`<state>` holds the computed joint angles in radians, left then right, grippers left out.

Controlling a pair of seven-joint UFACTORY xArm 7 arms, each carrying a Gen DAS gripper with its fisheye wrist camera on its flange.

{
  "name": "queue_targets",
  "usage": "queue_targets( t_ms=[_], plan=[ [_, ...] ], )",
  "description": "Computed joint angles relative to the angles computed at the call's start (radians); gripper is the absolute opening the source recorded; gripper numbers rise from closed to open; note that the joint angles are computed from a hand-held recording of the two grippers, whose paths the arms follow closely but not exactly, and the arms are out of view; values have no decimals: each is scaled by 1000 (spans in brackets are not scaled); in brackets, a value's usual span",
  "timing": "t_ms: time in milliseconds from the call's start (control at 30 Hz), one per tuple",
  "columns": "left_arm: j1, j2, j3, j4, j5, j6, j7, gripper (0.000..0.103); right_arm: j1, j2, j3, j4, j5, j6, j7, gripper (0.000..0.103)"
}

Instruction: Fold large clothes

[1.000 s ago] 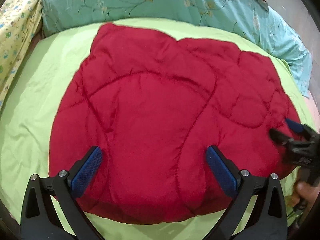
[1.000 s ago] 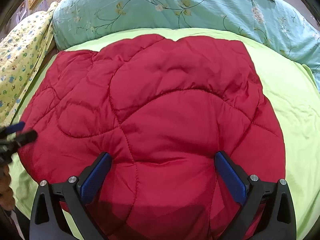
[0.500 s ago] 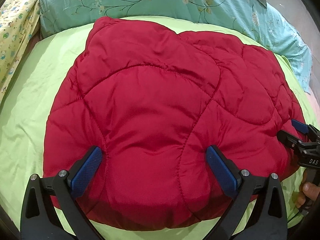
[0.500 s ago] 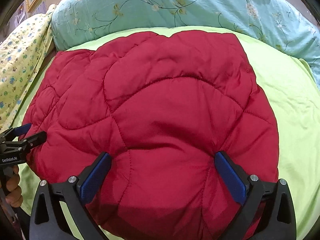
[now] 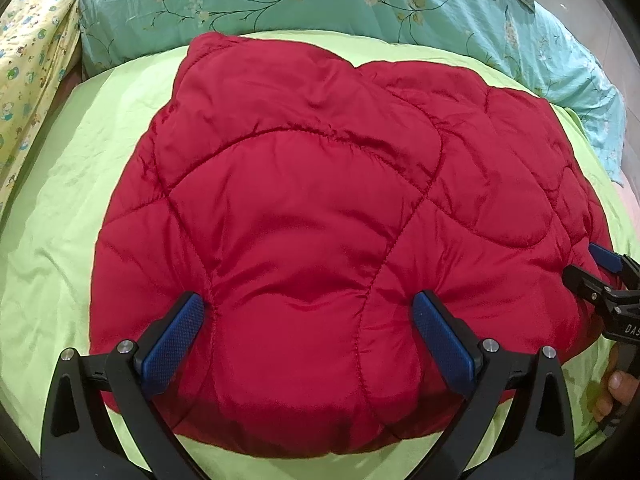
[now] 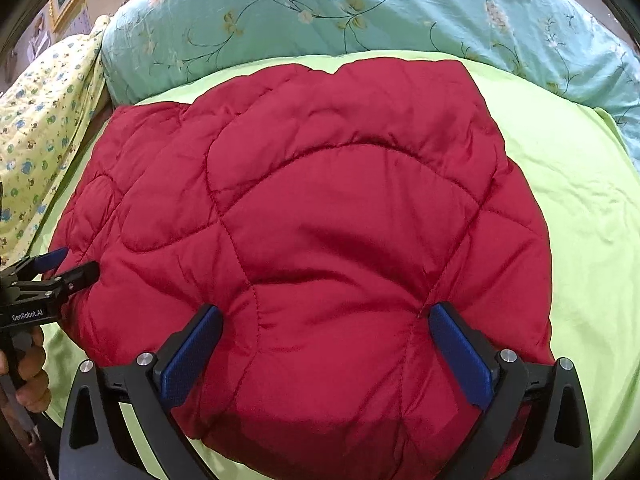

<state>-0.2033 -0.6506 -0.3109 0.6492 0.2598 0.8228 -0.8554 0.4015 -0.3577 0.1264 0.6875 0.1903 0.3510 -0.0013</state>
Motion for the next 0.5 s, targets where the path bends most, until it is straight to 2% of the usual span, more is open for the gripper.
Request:
queue_targets(
  t_ms=[167,500],
  plan=[
    [-18,-39,-7,7,-14,53,4,103,4,-55,-1,-11,4,31,16,103],
    [-57,-118,-36,4,-51,159,3,103,72,-227,-12,-67,34,107,-13,103]
  ],
)
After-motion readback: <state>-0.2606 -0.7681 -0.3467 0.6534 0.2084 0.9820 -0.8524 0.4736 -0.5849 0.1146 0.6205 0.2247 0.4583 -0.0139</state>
